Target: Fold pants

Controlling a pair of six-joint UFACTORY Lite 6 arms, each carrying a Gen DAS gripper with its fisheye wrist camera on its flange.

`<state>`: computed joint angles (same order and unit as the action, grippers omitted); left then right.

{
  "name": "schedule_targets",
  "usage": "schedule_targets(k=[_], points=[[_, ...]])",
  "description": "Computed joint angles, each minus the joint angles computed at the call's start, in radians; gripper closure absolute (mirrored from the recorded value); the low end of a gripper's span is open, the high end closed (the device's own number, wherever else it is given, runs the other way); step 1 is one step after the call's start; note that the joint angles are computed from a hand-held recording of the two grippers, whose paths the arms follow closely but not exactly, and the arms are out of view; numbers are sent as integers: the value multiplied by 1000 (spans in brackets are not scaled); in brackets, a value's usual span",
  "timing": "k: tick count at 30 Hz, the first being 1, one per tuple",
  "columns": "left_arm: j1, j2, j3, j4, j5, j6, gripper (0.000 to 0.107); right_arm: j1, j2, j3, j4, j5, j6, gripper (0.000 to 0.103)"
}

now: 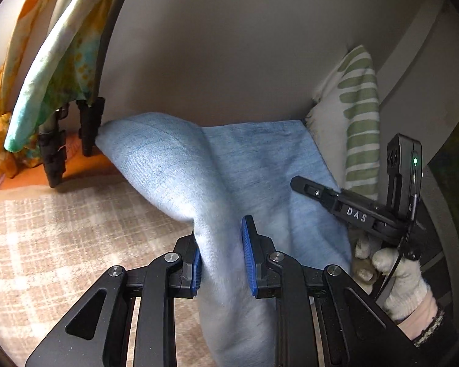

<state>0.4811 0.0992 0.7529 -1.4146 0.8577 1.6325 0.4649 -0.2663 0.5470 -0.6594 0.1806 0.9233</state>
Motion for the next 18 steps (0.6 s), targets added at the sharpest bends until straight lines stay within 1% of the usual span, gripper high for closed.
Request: schedule_targets(k=[2,5,6,7,8,10,12,14,18], points=[[-8,-2,1,13,-27,-13,86,14,24,10,-123,31,134,67],[-8,-25,-10,31,-63,-33,84,33,39,18,-222,90,255,61],[-2,-37,-18,40,-68,-35,84,34,34,16,-223,104,259,59],[0,-45,-20,49,-72,-38,84,33,28,14,-220,116,262,51],[2,-67,-31,58,-80,-41,84,38,12,6,-234,137,287,45],[16,-99,-50,73,-87,-35,83,49,-31,-11,-242,169,304,44],[37,-142,-76,83,-85,-21,83,62,-80,-27,-201,185,265,43],[54,-181,-95,97,-68,-18,81,95,-121,-37,-193,230,262,39],[108,-294,-145,157,-20,-27,80,181,-176,-47,-212,307,328,33]])
